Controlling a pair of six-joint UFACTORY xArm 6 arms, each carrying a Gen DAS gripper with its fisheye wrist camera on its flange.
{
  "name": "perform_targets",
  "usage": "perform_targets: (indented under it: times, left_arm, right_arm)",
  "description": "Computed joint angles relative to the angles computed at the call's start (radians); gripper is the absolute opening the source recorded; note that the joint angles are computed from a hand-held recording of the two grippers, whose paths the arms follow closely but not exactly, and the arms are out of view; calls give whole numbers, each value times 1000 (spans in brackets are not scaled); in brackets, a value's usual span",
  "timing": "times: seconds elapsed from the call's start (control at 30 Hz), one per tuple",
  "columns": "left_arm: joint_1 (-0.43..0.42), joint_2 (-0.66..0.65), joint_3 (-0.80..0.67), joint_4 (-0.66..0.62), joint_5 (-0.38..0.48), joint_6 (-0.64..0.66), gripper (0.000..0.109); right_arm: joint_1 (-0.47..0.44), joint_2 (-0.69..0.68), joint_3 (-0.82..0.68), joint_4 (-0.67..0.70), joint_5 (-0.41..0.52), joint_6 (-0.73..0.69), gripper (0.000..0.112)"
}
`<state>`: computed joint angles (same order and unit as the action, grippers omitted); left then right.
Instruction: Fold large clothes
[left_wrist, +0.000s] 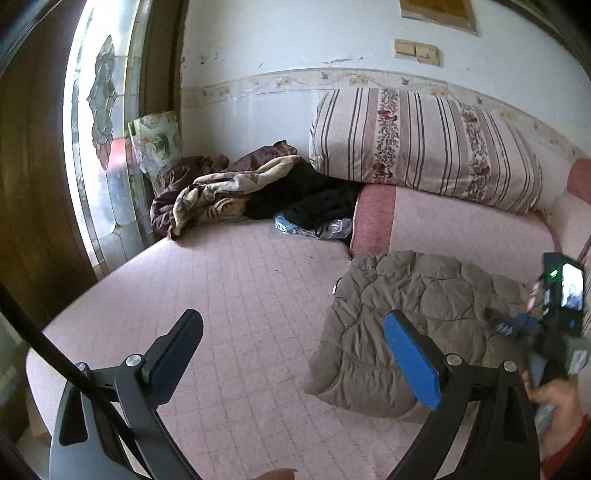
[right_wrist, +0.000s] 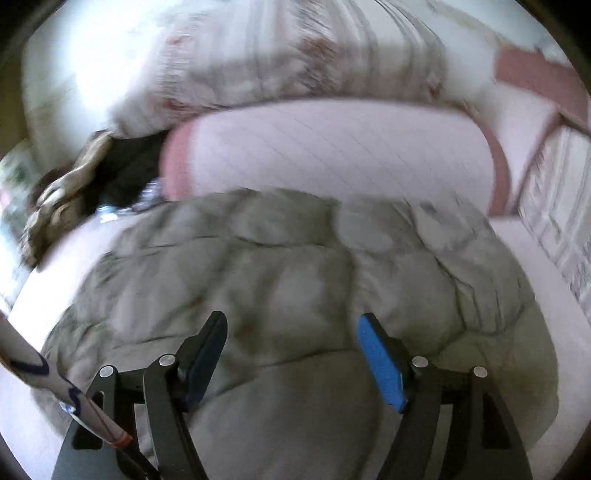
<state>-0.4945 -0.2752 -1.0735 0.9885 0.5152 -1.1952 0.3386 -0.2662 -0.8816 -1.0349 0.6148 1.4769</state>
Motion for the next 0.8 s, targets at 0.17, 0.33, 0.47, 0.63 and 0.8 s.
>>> perform_targets:
  times: [0.17,0.33,0.47,0.63,0.8]
  left_arm:
    - [12,-42,44,-47,-43,-2,99]
    - [-12,-94,75,-52,-19,48,100]
    - [-51,-133,103,-150,10,140,100]
    - [-148,-183,136,-218,125,201,100]
    - [-257,-240,191,-244,201,207,100]
  right_arm:
    - [9,141,-84,129,-13,-154,88]
    - [52,-15,4,124,14,-119,88]
    - [183,-244,168,109,156,-31,89]
    - [479,-428,292,146,514,82,89]
    - [755,-543,349,210,830,243,89]
